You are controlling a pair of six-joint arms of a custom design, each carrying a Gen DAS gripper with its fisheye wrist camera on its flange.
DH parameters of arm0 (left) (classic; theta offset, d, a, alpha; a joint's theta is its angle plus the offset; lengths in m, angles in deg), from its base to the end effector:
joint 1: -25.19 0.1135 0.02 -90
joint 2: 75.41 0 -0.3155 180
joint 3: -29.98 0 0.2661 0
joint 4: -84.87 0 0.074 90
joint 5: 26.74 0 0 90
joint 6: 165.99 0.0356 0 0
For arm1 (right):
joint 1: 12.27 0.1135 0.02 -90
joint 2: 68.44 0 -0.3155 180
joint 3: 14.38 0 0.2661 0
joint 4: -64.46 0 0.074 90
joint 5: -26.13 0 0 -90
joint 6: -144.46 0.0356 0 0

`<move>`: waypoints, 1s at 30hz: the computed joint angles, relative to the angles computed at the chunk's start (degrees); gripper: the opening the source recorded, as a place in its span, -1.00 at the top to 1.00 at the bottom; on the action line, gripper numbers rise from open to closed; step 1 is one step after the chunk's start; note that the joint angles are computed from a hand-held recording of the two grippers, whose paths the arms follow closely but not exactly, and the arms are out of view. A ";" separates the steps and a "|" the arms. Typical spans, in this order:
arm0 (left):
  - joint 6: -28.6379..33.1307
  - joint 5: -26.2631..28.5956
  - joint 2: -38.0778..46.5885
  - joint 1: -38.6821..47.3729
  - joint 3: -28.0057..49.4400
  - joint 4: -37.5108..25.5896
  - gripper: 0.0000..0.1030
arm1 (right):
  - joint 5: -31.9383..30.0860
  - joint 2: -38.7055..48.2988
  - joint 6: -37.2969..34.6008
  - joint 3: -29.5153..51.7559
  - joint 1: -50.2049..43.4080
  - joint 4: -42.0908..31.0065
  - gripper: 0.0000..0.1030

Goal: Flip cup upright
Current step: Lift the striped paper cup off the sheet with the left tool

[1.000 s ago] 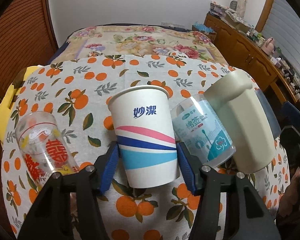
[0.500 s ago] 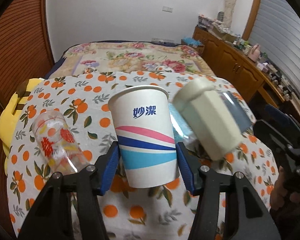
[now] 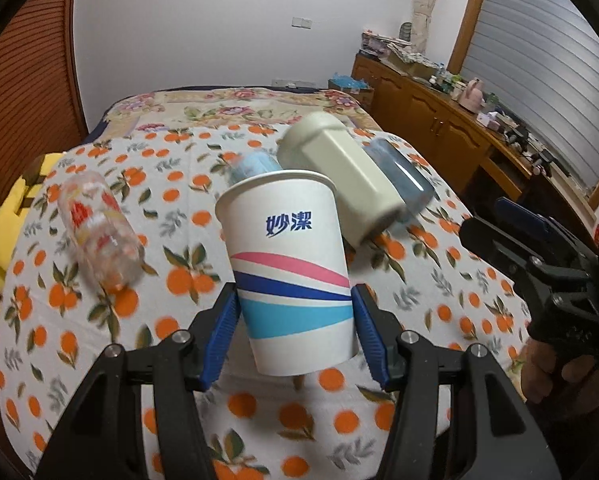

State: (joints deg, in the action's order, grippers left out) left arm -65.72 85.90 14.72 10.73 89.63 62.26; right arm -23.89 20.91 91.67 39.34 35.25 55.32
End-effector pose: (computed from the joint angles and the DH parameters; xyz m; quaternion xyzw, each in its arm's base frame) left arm 0.3008 -0.0917 0.2086 0.2599 0.8952 -0.1974 0.3034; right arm 0.2226 0.2092 0.2026 0.0530 0.8758 0.0103 0.4797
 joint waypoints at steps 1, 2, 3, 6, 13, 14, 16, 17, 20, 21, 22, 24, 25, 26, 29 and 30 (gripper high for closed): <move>0.01 0.94 -0.15 0.01 -0.74 0.28 -0.08 | 0.12 -0.20 0.67 -0.54 0.26 0.01 -0.93; 0.03 1.16 -0.43 -0.25 -1.66 0.83 -0.09 | 0.20 -0.34 1.05 -0.97 0.52 0.11 -0.93; -0.04 0.87 -0.50 -0.64 -2.56 1.66 -0.09 | 0.39 -0.40 1.37 -1.48 0.86 0.27 -0.93; -0.89 0.53 -0.03 -2.05 -3.52 2.28 -0.09 | 0.16 -0.21 2.44 -2.39 1.01 0.07 -0.93; -2.57 -0.43 1.63 -4.15 -4.87 3.78 -0.10 | -1.31 0.79 3.90 -3.92 0.91 0.94 -0.93; -2.59 -0.59 1.89 -4.39 -4.94 3.85 -0.10 | -1.48 0.91 4.05 -3.99 0.88 1.09 -0.93; -2.75 -1.05 2.15 -5.02 -5.23 4.32 -0.11 | -1.58 1.22 4.25 -4.15 0.96 1.46 -0.93; -2.87 -1.18 2.20 -5.19 -5.43 4.62 -0.12 | -1.64 1.28 4.31 -4.31 0.99 1.72 -0.93; -3.41 -2.12 2.67 -5.83 -5.47 5.15 -0.14 | -2.19 1.71 4.62 -4.45 0.89 2.05 -0.93; -3.40 -2.58 2.67 -5.96 -5.68 5.53 -0.15 | -2.42 1.95 4.58 -4.43 0.81 2.23 -0.93; -3.45 -3.10 2.62 -6.12 -5.84 5.84 -0.15 | -2.52 2.15 4.49 -4.44 0.75 2.40 -0.93; -3.46 -2.92 2.65 -5.94 -6.09 6.41 -0.16 | -2.83 2.65 4.42 -4.37 0.64 2.81 -0.93; -3.42 -2.98 2.73 -5.80 -6.12 6.52 -0.16 | -3.01 2.78 4.41 -4.41 0.63 3.00 -0.93; -3.36 -3.15 2.64 -5.72 -6.20 6.72 -0.16 | -3.18 2.94 4.33 -4.36 0.58 3.15 -0.93; -3.17 -2.97 2.12 -5.12 -6.45 6.88 -0.16 | -3.39 3.25 4.24 -4.11 0.61 3.24 -0.93; -3.15 -2.64 1.82 -4.77 -6.52 6.74 -0.16 | -3.42 3.25 4.21 -4.04 0.63 3.25 -0.93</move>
